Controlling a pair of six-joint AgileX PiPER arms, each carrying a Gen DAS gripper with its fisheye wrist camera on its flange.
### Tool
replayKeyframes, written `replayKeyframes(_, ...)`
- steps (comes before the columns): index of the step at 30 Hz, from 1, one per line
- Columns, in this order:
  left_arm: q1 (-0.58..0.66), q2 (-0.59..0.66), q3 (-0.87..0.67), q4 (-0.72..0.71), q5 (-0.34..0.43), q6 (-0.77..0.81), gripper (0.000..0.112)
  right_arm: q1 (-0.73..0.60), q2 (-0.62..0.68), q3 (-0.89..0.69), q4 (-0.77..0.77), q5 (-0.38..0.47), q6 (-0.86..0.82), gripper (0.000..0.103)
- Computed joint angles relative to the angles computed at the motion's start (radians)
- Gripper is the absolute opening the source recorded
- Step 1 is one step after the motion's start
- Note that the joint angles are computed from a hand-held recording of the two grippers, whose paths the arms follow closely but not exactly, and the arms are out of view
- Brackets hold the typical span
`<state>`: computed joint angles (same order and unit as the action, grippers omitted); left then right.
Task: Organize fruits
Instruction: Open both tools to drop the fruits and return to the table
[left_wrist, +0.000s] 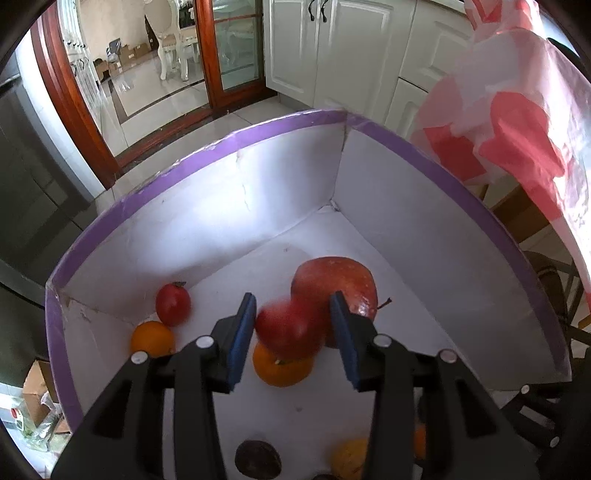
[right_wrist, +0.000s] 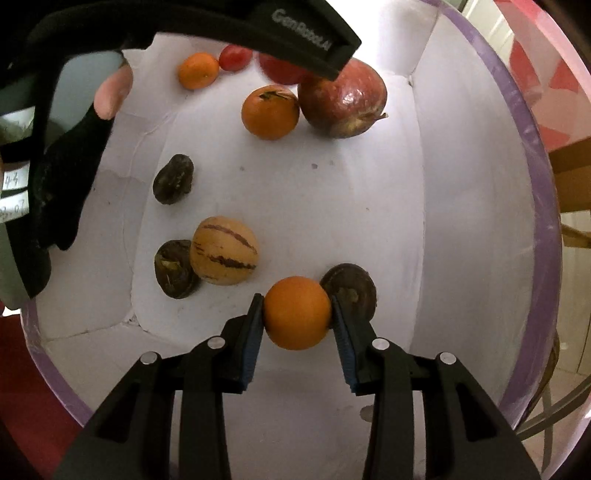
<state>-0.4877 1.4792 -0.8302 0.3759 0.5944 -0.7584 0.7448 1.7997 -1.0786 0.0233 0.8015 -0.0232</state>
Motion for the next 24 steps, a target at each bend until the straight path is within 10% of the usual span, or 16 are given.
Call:
replayKeyframes(5,-0.028,-0.017,0.013,0.119,0.001,-0.116,0.08,-0.008,-0.027,0.016,-0.023,-0.015,0.016,0.059)
replayKeyframes(11,-0.019,-0.028,-0.024,0.086,0.042,-0.101,0.081,0.034,-0.184,0.098,-0.104,-0.073,0.058,0.072)
replayKeyframes(24,-0.309,0.053,-0.434,0.432,0.581,-0.195,0.096,-0.004,-0.675,0.221,0.0,-0.114,-0.079,0.087)
